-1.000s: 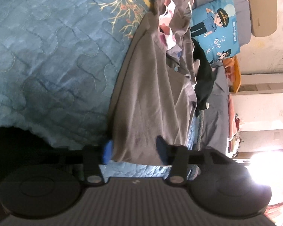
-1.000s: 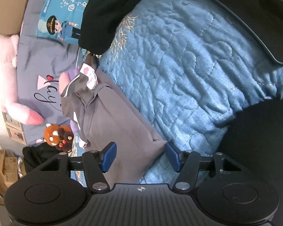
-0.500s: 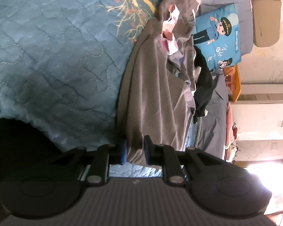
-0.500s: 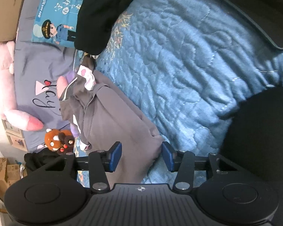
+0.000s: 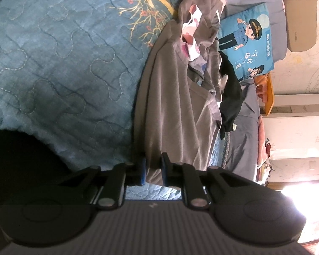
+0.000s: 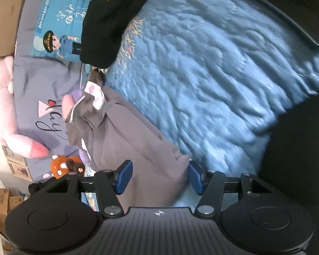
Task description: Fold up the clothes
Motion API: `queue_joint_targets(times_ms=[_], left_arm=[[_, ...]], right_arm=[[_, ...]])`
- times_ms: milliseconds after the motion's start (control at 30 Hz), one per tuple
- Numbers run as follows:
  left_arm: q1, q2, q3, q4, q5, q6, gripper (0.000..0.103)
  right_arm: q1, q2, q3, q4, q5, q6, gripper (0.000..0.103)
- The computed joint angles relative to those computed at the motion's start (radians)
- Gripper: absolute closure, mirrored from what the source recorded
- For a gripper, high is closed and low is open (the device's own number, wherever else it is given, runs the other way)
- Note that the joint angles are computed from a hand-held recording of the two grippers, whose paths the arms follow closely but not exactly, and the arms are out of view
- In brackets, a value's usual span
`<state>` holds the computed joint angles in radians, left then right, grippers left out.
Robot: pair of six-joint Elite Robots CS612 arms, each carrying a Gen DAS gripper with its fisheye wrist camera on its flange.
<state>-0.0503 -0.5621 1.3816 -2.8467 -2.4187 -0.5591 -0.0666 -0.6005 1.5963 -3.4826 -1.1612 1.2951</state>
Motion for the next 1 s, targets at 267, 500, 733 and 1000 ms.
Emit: queue_joint_targets(times_ms=[267, 500, 733, 1000], left_arm=[[-0.013, -0.032, 0.024, 0.026, 0.094, 0.059, 0.098], [-0.053, -0.093, 0.052, 0.101, 0.280, 0.216, 0.099], [-0.094, -0.129, 0.072, 0.136, 0.441, 0.338, 0.099], [-0.106, -0.150, 0.090, 0.124, 0.474, 0.365, 0.100]], right_arm=[[0.022, -0.028, -0.002, 0.078, -0.091, -0.185, 0.094], [0.048, -0.063, -0.009, 0.197, -0.183, -0.372, 0.094], [0.057, -0.073, -0.012, 0.232, -0.215, -0.407, 0.094], [0.069, -0.088, -0.006, 0.216, -0.255, -0.467, 0.095]])
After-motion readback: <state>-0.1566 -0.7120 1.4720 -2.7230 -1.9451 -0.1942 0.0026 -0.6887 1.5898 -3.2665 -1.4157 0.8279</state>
